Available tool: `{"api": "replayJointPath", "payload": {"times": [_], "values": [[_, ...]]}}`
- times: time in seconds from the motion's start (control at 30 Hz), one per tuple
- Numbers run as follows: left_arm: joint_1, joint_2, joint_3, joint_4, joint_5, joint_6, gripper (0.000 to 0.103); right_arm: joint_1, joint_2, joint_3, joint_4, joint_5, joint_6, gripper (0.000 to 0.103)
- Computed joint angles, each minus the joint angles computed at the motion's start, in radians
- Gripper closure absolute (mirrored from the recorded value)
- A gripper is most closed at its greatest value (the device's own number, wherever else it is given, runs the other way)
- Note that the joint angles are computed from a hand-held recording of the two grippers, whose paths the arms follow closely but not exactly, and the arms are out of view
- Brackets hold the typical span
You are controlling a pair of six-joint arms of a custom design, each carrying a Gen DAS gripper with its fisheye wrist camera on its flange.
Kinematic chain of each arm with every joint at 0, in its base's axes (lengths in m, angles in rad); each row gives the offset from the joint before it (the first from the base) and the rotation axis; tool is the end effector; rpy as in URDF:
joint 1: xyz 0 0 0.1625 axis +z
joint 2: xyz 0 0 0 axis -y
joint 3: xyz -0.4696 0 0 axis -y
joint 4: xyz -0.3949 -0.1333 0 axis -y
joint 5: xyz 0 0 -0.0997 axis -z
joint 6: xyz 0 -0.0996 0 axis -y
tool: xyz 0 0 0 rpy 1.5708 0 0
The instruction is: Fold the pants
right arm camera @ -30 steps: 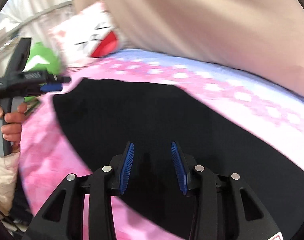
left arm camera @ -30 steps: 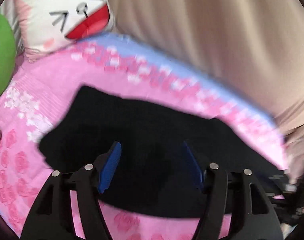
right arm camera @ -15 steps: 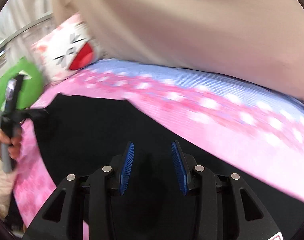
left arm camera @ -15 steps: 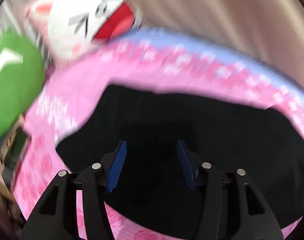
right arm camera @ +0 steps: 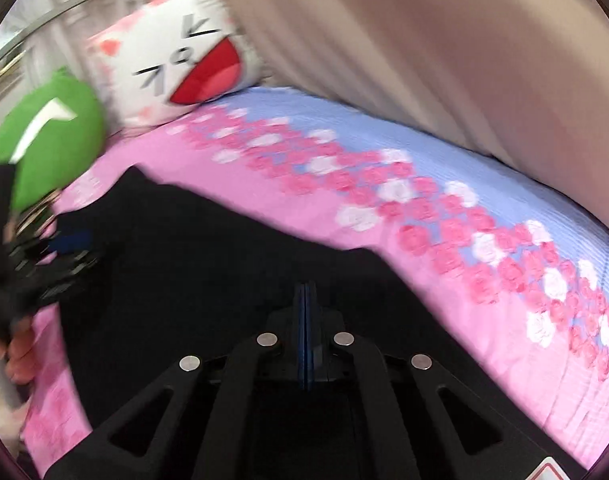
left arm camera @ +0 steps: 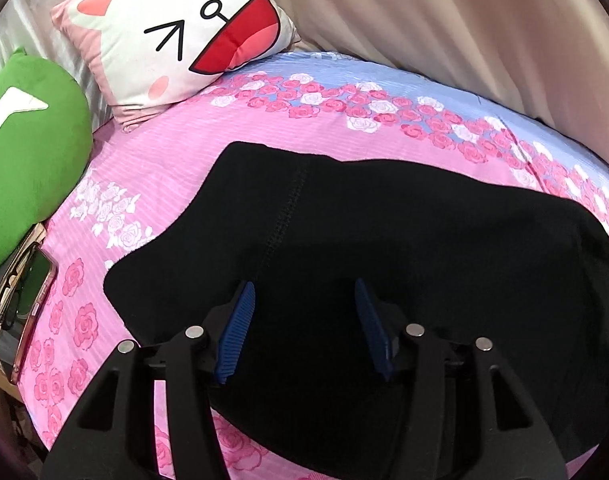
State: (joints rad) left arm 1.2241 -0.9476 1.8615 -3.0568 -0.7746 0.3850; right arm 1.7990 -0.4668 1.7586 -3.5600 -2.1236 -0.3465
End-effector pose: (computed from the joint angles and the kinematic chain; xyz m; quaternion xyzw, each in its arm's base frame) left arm -0.0241 -0.6684 0.2265 0.2142 0.8649 -0.2529 0.3768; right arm 0.2280 -0.6236 -0.0067 0.1668 -0.8935 0.3130 0.2755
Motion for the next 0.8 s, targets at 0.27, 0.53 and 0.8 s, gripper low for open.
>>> {"api": "replayJointPath", "payload": {"times": [0.27, 0.53, 0.8], "values": [[0.004, -0.075, 0.006, 0.049, -0.018, -0.062, 0.045, 0.05, -0.039, 0.145, -0.105, -0.034, 0.032, 0.099], [0.052, -0.219, 0.09, 0.148, -0.069, -0.187, 0.038, 0.112, -0.029, 0.423, -0.316, -0.095, 0.074, 0.068], [-0.028, -0.255, 0.19, 0.052, -0.09, -0.129, 0.036, 0.129, 0.008, 0.432, -0.354, -0.172, 0.031, 0.064]]}}
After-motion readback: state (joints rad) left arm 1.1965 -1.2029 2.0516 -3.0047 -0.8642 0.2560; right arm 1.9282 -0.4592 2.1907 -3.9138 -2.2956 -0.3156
